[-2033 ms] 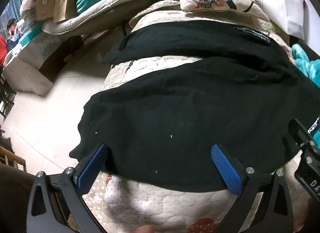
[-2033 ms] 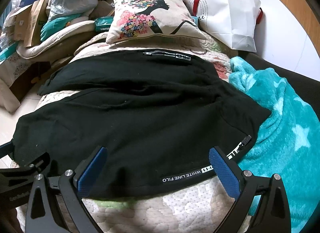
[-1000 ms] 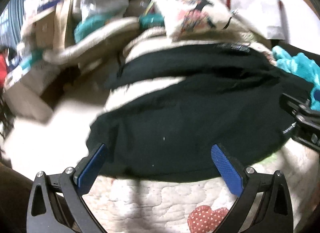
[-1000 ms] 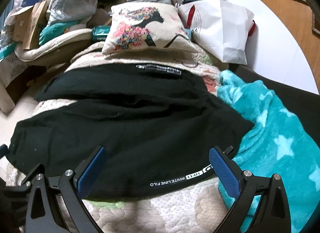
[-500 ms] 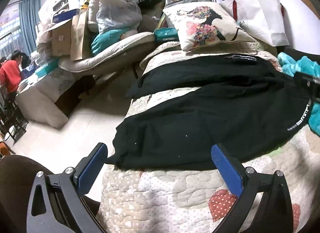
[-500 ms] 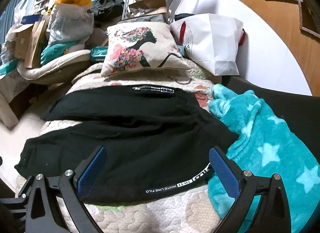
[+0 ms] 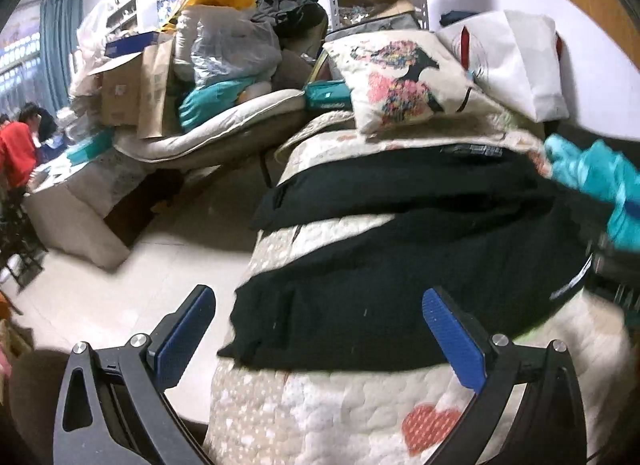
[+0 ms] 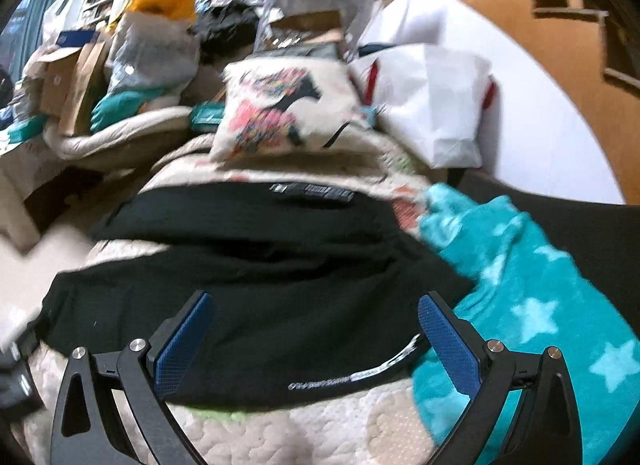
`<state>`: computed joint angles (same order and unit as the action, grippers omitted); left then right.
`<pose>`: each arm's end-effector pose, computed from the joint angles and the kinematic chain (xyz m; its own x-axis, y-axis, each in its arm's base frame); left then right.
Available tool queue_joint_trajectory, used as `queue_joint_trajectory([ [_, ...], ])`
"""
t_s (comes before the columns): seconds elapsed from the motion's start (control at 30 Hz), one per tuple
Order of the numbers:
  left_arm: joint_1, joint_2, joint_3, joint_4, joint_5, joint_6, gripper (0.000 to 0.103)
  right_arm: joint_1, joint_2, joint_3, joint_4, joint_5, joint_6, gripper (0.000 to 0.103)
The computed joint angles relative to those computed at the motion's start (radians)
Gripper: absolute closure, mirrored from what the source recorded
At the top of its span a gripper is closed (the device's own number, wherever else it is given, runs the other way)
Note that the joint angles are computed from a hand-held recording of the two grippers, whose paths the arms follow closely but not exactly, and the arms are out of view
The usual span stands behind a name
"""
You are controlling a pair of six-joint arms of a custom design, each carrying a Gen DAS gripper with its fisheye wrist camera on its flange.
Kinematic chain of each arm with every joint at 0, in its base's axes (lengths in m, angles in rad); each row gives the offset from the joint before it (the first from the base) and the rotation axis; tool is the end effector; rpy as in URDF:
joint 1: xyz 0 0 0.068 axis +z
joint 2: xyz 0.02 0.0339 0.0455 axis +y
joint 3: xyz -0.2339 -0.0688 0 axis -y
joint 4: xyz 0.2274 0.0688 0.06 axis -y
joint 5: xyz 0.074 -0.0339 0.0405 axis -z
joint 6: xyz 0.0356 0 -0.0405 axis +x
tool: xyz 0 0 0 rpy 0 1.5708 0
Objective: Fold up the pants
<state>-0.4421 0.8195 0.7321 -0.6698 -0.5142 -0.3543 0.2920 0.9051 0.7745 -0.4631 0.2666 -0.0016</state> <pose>0.1597 -0.0562 0.2522 -0.5994 -0.0505 -0.7988 -0.1690 0.9835 0.0647 0.1929 0.0482 0.2667 -0.5356 -0.1626 -0.8286 -0.0694 0.9864 -0.1487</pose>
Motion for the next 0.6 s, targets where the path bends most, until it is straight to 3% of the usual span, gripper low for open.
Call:
queue_joint_trajectory([
  [0.1, 0.196, 0.099, 0.117, 0.001, 0.252, 0.108, 0.000, -0.019, 0.012, 0.018, -0.015, -0.042, -0.015, 0.000],
  [0.17, 0.301, 0.169, 0.194, 0.026, 0.348, 0.160, 0.000, -0.039, 0.039, 0.074, -0.054, -0.064, -0.029, 0.000],
  [0.33, 0.469, 0.427, 0.444, 0.074, 0.443, 0.236, 0.000, -0.118, 0.153, 0.319, -0.169, -0.166, -0.096, 0.000],
  [0.5, 0.610, 0.702, 0.649, 0.138, 0.538, 0.286, 0.000, -0.171, 0.385, 0.588, -0.229, -0.219, -0.234, 0.000],
  [0.6, 0.690, 0.920, 0.847, 0.093, 0.596, 0.312, 0.000, -0.205, 0.538, 0.723, -0.250, -0.284, -0.279, 0.000],
])
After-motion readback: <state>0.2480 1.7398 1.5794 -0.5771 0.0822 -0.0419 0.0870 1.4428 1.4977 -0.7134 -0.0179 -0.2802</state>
